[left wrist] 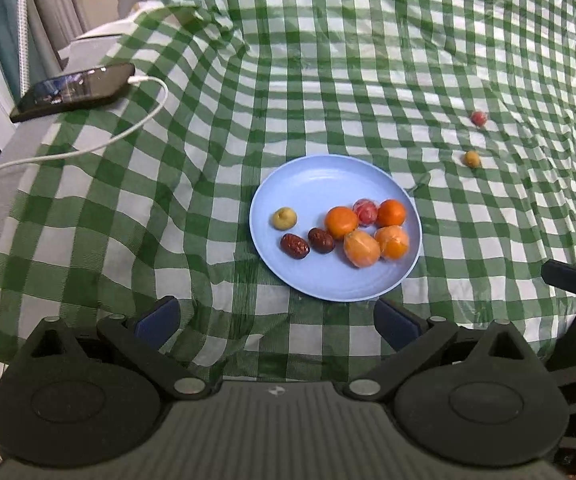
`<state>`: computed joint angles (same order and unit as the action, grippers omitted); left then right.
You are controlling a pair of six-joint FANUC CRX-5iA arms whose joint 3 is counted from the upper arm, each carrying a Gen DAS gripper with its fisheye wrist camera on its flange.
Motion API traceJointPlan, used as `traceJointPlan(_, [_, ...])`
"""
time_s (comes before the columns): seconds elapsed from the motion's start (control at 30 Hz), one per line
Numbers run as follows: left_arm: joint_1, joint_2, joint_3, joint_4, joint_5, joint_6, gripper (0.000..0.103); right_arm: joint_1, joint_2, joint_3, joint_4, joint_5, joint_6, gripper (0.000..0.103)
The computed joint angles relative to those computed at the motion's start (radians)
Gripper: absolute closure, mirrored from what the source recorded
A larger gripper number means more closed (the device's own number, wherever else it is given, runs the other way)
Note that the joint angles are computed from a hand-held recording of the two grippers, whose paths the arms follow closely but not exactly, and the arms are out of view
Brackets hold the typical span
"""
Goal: Organize fruits
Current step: 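Withdraw both open grippers from the plate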
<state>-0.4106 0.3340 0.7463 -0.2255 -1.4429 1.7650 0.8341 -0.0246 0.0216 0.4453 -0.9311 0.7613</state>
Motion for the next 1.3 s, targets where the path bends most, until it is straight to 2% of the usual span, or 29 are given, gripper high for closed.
traceJointPlan(0.5, [-0.019, -0.038, -0.026, -0.023, 0.02, 0.021, 0.0, 0.034, -0.032, -0.046, 0.086, 0.012, -0.081, 0.003])
traceJointPlan(1.3, [-0.01, -0.039, -0.03, -0.015, 0.018, 0.018, 0.0, 0.035, -0.023, -0.035, 0.07, -0.004, -0.071, 0.003])
